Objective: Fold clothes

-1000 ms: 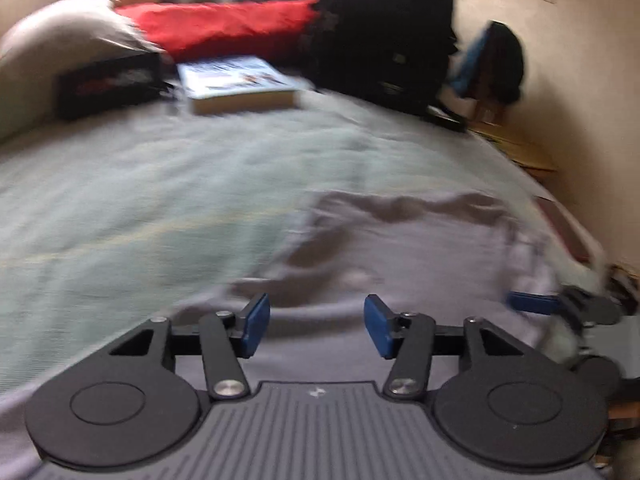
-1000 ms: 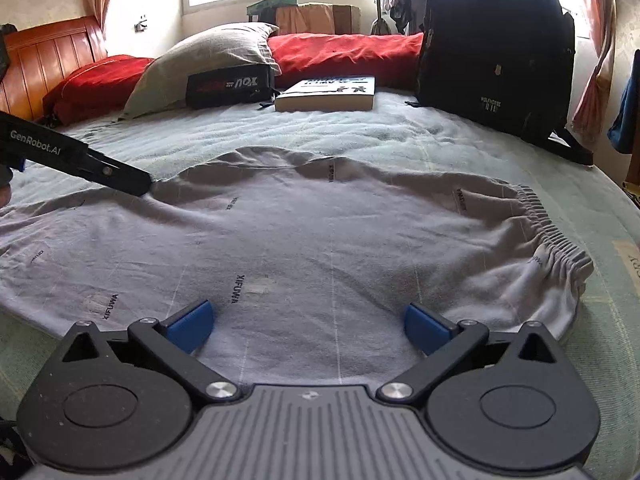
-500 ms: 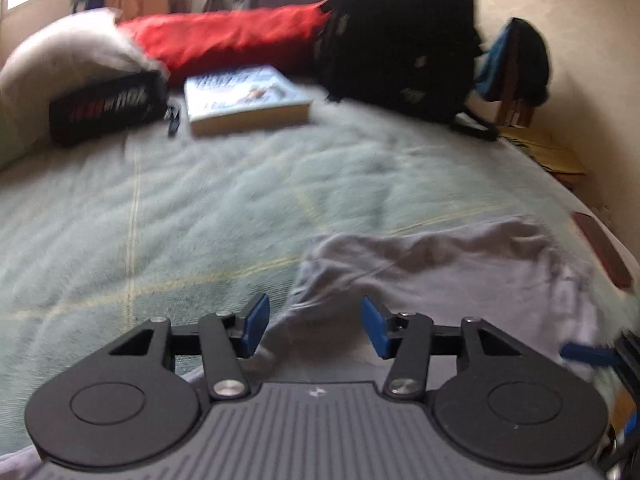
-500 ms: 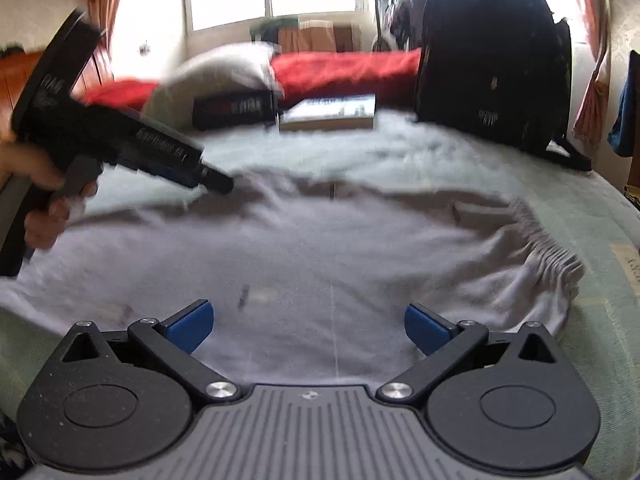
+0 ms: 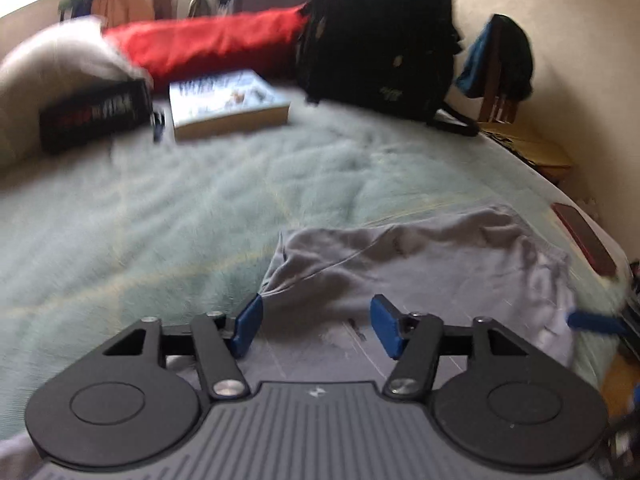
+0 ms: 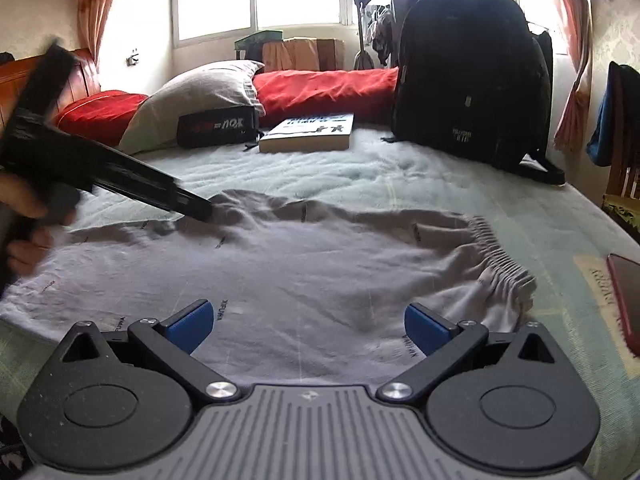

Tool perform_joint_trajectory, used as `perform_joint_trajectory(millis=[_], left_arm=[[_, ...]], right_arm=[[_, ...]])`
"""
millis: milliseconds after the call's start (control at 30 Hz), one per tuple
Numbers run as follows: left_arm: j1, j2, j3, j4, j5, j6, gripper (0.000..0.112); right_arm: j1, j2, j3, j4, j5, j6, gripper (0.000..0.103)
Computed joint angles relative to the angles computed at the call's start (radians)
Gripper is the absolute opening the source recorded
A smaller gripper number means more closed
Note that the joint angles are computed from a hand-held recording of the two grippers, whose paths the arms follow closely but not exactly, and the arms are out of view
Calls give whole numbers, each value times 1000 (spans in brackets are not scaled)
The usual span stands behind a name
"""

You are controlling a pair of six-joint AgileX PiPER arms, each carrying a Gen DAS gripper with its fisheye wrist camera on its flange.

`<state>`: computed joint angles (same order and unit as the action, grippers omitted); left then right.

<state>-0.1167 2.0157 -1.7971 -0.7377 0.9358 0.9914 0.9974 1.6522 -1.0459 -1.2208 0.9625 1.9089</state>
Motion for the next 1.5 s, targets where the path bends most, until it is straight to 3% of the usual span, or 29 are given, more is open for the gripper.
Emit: perform_joint_trajectory(millis=[133,233,367,533,700,767,900,967,1100,1233,1333,1400,1500], left_arm=[[71,-191,252,-83,-52,237,78],[127,-300,463,-171,-129,440,82],[141,-302,563,-67,-208,332,83],[231,-341,596,-182,-118,394,83],[230,-350,652,-153,-165,406,85],[249,-375,705,-203,-182,474,86],[305,-397,681,-241,-94,531,86],[341,-398,681,-303,-99,593,89],[356,-282,579,-151,-107,429,90],[437,-233,424,-108,98,385,90],[494,-184,270,-90,179,377,90],[509,-160,193,-54,135,379,91],[517,-116,105,46,-1,357,91]], right_arm=[[-13,-6,19,9,9,17,103],[-37,-15,49,49,-12,35,103],[-40,-34,83,84,-24,57,103],[-2,-40,23,83,21,30,103],[-13,68,-109,110,-32,-123,103],[-23,127,-158,172,-48,-192,103],[3,155,-169,166,-14,-164,103],[-1,150,-193,210,1,-181,103],[13,169,-266,273,56,-215,103],[40,194,-353,288,90,-278,103],[55,220,-451,297,126,-347,103],[57,239,-515,310,131,-394,103],[51,269,-602,339,114,-464,103]])
